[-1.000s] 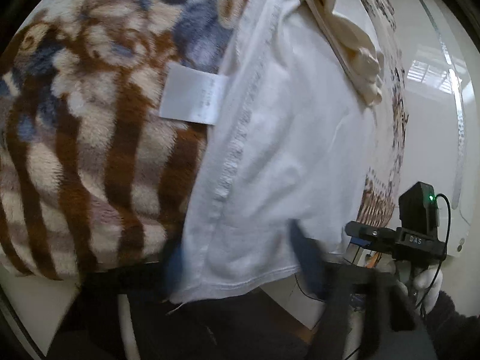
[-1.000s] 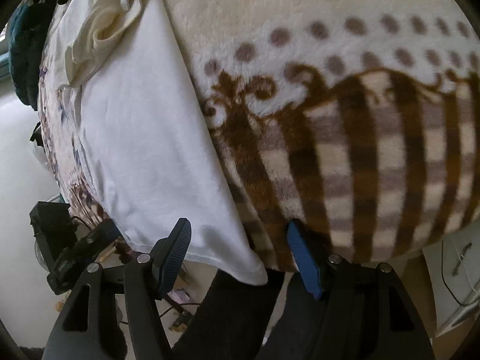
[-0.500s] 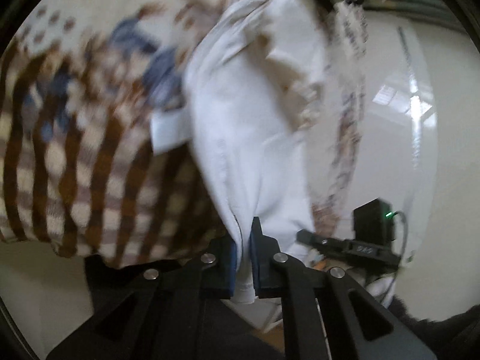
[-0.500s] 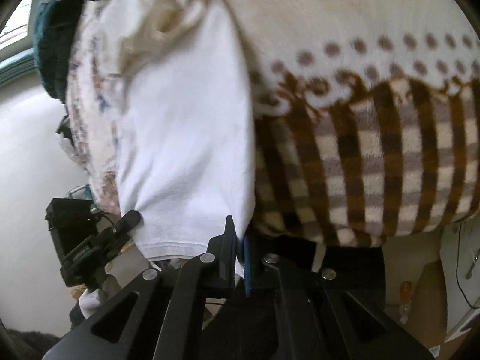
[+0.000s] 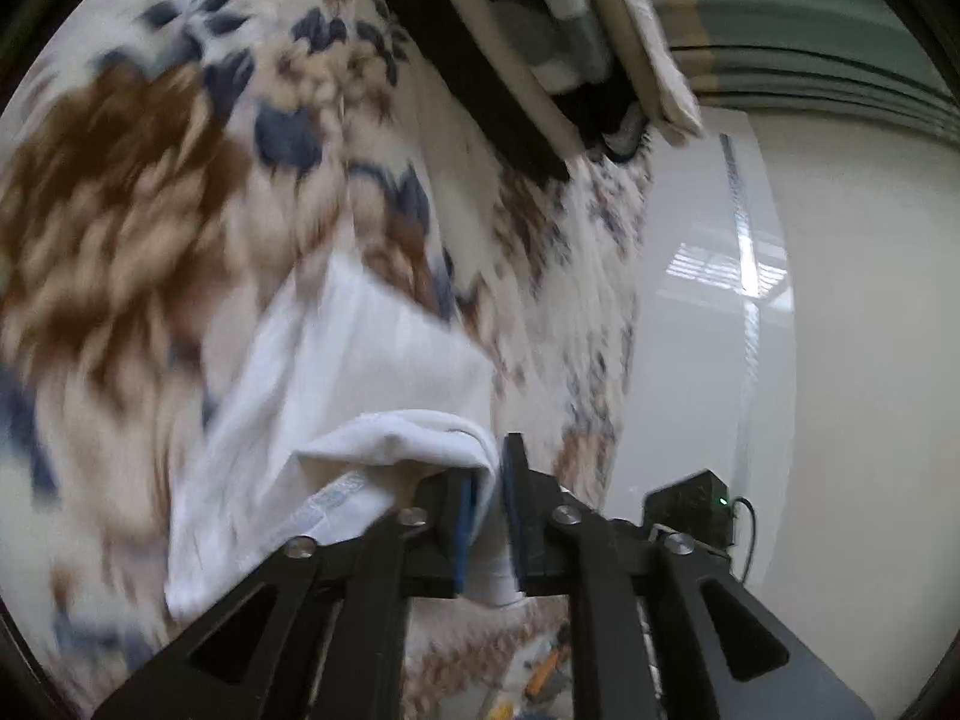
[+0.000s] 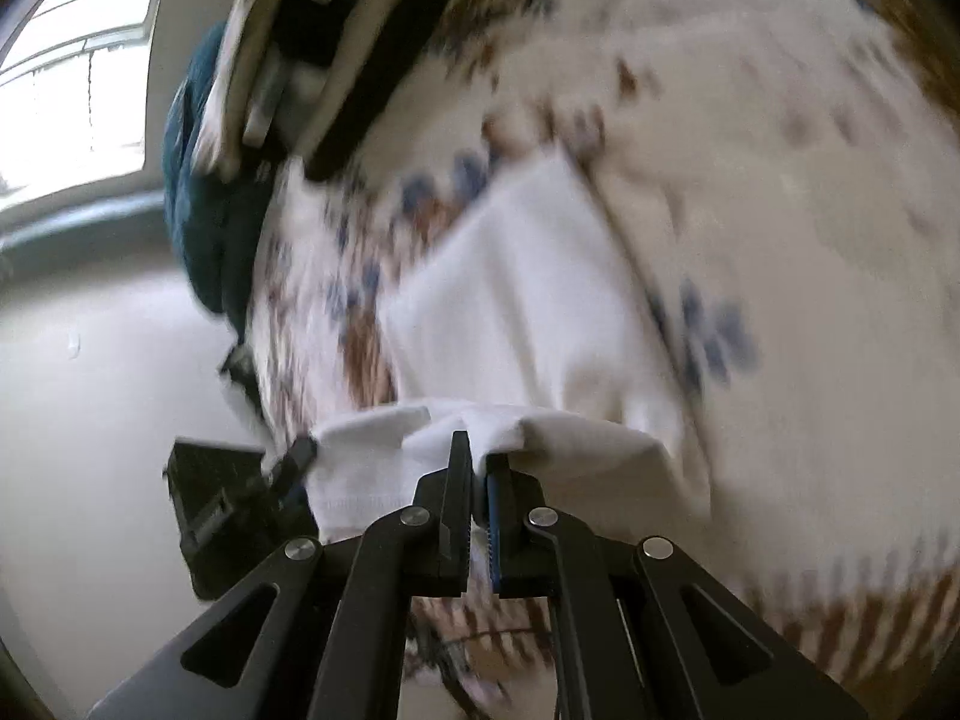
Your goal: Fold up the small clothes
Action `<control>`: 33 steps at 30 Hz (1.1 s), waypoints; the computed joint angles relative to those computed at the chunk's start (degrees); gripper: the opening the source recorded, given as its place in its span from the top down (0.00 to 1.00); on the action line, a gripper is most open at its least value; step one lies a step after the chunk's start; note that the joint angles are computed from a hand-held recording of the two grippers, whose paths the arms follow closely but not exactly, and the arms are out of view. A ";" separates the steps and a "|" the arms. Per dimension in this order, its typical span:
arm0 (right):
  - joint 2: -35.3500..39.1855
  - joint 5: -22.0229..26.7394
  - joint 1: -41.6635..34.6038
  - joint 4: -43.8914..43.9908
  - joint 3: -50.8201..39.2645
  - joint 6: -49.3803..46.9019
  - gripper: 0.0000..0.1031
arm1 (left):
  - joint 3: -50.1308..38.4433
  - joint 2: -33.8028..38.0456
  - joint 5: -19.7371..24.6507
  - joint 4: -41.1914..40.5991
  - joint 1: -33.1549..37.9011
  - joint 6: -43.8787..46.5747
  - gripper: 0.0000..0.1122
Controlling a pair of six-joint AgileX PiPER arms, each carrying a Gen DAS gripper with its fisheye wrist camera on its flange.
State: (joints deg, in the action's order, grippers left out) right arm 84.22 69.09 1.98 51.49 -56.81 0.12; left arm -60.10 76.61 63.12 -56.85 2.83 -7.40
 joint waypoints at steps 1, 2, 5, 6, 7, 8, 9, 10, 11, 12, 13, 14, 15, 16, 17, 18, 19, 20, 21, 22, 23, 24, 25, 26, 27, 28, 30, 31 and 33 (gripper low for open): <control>2.13 -2.12 0.31 0.85 -1.22 0.36 0.93 | -0.54 2.83 -1.17 -1.41 0.40 1.46 0.74; 4.33 -4.04 0.20 2.37 -2.01 0.46 0.90 | -0.68 4.23 -1.92 -2.17 0.95 1.76 0.52; 8.22 -8.27 -0.54 8.39 -2.90 -0.38 0.69 | 0.32 5.22 -3.26 -6.06 4.55 4.69 0.44; 8.68 -8.90 -0.82 9.45 -3.57 -0.67 0.62 | -0.02 5.02 -3.27 -5.39 5.56 4.49 0.43; 9.22 -9.86 -0.57 11.37 -3.81 -1.64 0.51 | 0.13 4.59 -3.05 -5.12 6.30 4.96 0.43; 8.84 -9.76 -1.07 12.26 -3.49 -2.78 0.44 | 0.06 4.00 -2.67 -4.15 6.85 5.06 0.41; 8.19 -9.85 -1.00 11.87 -3.53 -3.20 0.41 | -0.70 3.44 -2.12 -1.24 6.67 3.95 0.41; 7.20 -9.75 -0.85 9.76 -3.83 -2.81 0.37 | -1.95 2.95 -1.29 3.09 6.00 2.35 0.41; 6.31 -9.29 -0.81 6.81 -4.48 -1.98 0.37 | -2.69 2.42 -0.56 6.09 5.16 1.65 0.41; 5.13 -8.70 -0.89 4.37 -4.40 -1.27 0.37 | -3.20 2.20 0.42 8.19 4.17 1.94 0.41; 4.19 -8.30 -1.07 1.90 -4.21 -0.82 0.37 | -3.74 2.44 0.86 10.29 2.44 1.70 0.41; 3.43 -7.92 -1.33 0.26 -3.79 -0.55 0.37 | -4.33 3.03 1.19 12.28 0.69 1.44 0.41; 3.01 -7.45 -1.57 -1.46 -3.57 -0.10 0.37 | -5.07 4.08 1.62 14.55 -1.38 1.19 0.41; 3.04 -7.19 -1.58 -3.13 -3.51 0.51 0.37 | -5.38 4.58 2.22 17.04 -3.11 1.17 0.41; 3.36 -6.96 -1.51 -4.61 -3.52 0.98 0.37 | -5.76 5.57 1.98 18.38 -4.70 1.43 0.41; 3.78 -7.13 -1.22 -6.00 -3.50 1.64 0.37 | -6.77 7.50 1.48 19.94 -6.65 1.27 0.41; 4.27 -7.39 -1.04 -7.45 -3.45 2.28 0.37 | -8.53 9.91 1.43 22.34 -8.73 0.60 0.41; 5.10 -7.67 -0.61 -8.45 -3.76 2.97 0.37 | -10.03 11.71 1.21 24.40 -10.22 0.11 0.42; 5.94 -7.97 -0.28 -8.85 -3.97 3.20 0.37 | -11.56 13.09 1.04 27.17 -11.45 -1.16 0.43; 6.94 -8.68 0.31 -9.23 -4.30 3.71 0.37 | -13.07 14.41 1.05 29.95 -12.10 -2.44 0.43; 7.89 -9.30 0.97 -9.84 -4.81 4.43 0.37 | -13.31 14.93 0.98 31.04 -11.46 -3.01 0.42; 8.67 -9.70 1.55 -10.35 -5.41 4.98 0.37 | -13.60 15.44 1.08 31.84 -10.07 -3.70 0.41; 9.45 -10.02 2.06 -10.77 -6.12 5.51 0.37 | -12.71 14.94 0.74 32.23 -7.91 -3.94 0.41; 10.30 -10.12 2.62 -11.44 -7.05 6.21 0.37 | -11.78 14.29 0.57 32.71 -5.48 -4.36 0.41; 10.83 -10.17 3.01 -11.88 -7.72 6.50 0.37 | -11.29 13.77 0.82 33.85 -3.50 -5.24 0.43; 11.40 -10.31 3.34 -11.93 -8.35 6.07 0.37 | -10.49 12.80 1.46 34.50 -1.01 -5.92 0.43; 12.66 -9.98 3.90 -12.49 -9.60 5.85 0.37 | -9.03 11.19 2.99 31.62 2.86 -5.48 0.43; 13.48 -9.62 4.01 -12.30 -10.20 5.50 0.37 | -9.14 10.40 4.03 31.83 3.21 -6.52 0.42; 15.22 -8.82 3.67 -10.67 -11.00 3.83 0.37 | -8.44 7.47 5.24 30.96 2.96 -6.61 0.41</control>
State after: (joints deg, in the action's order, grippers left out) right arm 99.44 60.26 5.65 40.83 -67.81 3.95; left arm -68.55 84.08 68.36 -25.89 5.78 -14.01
